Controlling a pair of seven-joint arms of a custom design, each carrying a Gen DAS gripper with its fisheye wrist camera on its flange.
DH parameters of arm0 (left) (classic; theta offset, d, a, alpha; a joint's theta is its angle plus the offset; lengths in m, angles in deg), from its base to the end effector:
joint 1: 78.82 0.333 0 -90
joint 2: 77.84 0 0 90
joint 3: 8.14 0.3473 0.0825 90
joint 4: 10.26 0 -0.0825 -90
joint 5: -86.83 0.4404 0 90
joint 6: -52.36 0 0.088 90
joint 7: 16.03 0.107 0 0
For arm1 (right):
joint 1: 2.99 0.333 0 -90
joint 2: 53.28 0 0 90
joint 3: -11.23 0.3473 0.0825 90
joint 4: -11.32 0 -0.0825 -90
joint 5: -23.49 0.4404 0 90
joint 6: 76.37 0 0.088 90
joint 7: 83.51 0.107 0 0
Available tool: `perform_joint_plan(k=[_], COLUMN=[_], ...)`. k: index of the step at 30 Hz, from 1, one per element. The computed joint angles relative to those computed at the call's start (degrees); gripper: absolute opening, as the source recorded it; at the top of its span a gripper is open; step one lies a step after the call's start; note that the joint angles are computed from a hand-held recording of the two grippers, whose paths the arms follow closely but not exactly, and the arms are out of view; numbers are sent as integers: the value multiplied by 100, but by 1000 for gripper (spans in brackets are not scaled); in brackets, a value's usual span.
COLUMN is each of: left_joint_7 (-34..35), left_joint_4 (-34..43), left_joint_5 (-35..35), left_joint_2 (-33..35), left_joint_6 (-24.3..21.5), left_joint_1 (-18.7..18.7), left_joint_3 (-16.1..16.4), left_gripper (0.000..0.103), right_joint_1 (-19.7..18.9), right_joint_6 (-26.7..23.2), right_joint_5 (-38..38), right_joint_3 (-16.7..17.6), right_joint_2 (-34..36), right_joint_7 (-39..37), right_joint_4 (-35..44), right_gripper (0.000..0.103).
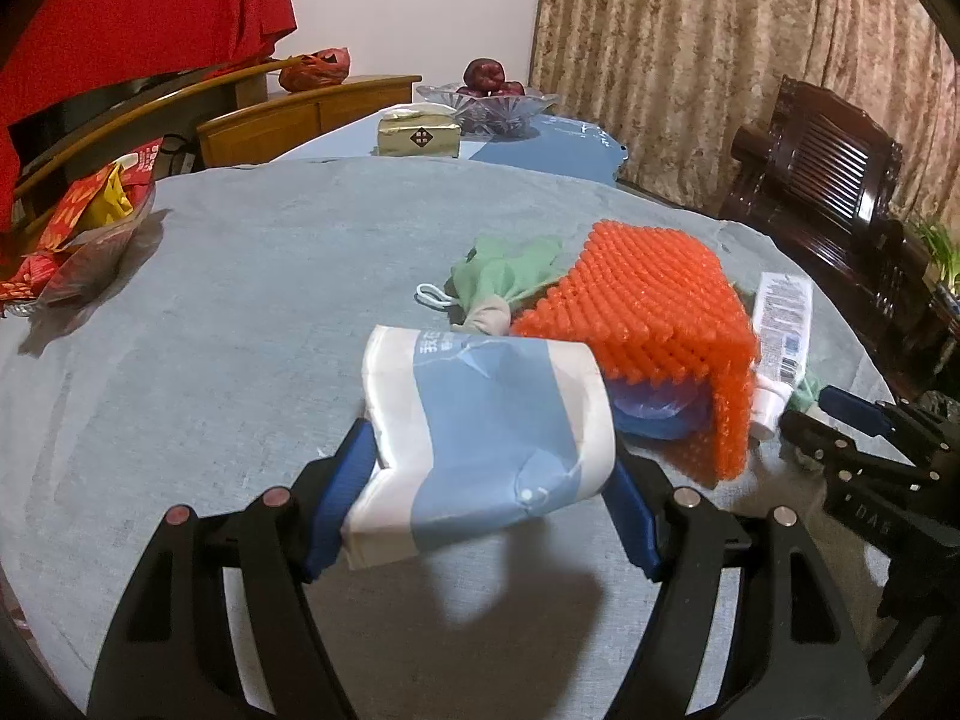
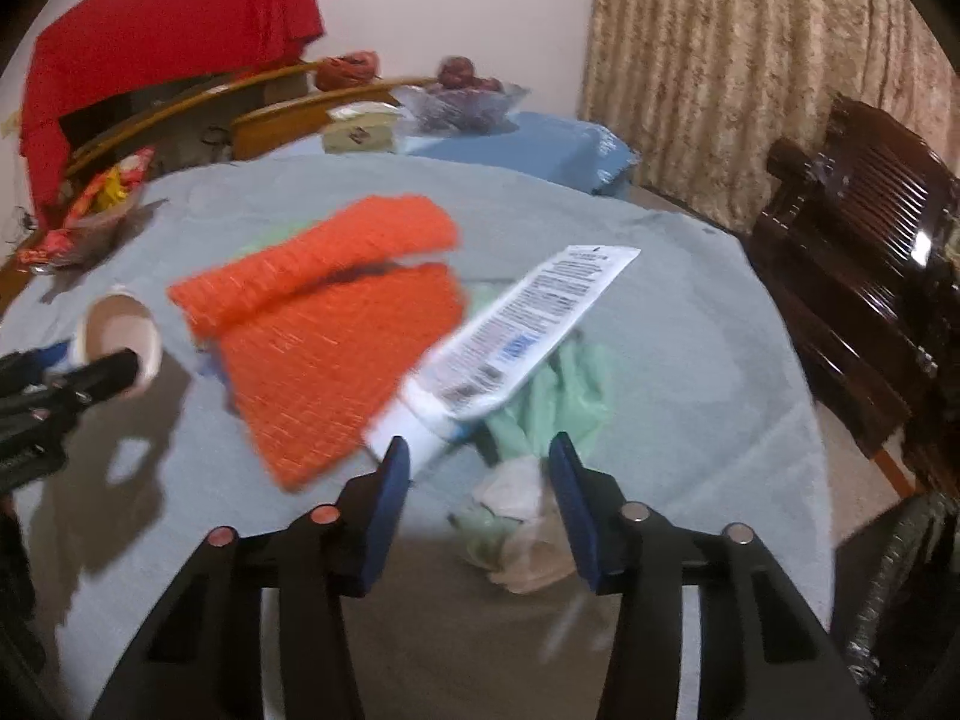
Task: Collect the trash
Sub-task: 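Grasp the white toothpaste tube by its cap with the right tool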
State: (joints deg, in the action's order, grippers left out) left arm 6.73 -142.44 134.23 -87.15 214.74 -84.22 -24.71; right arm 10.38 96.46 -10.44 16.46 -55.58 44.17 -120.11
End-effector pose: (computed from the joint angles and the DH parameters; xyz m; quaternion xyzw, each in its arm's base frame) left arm 0.5109 -0.2518 0.4731 -0.6691 0.6275 -0.2969 0.2654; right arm 0.5476 0.2282 0.4428 -0.7232 0.5745 -0.2401 0.2986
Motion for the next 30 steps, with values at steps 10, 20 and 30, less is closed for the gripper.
perform_joint_plan(k=[10,20,30], left_joint_7=[-54,-75,-4], left_joint_4=[-9,-37,-55], left_joint_5=[31,30,-50], left_joint_2=[14,2,39], left_joint_6=[-14,3,33], left_joint_1=[15,27,28], left_joint_3=[18,25,51], left_gripper=[70,70,70], right_joint_1=[49,223,386], right_joint_6=[427,515,326], right_joint_5=[1351,1819,1671], right_joint_3=[-1,96,-29], right_joint_2=[-145,12,303], right_joint_7=[-891,-1373,-1100], right_joint_4=[-266,-112,135], right_gripper=[46,41,38])
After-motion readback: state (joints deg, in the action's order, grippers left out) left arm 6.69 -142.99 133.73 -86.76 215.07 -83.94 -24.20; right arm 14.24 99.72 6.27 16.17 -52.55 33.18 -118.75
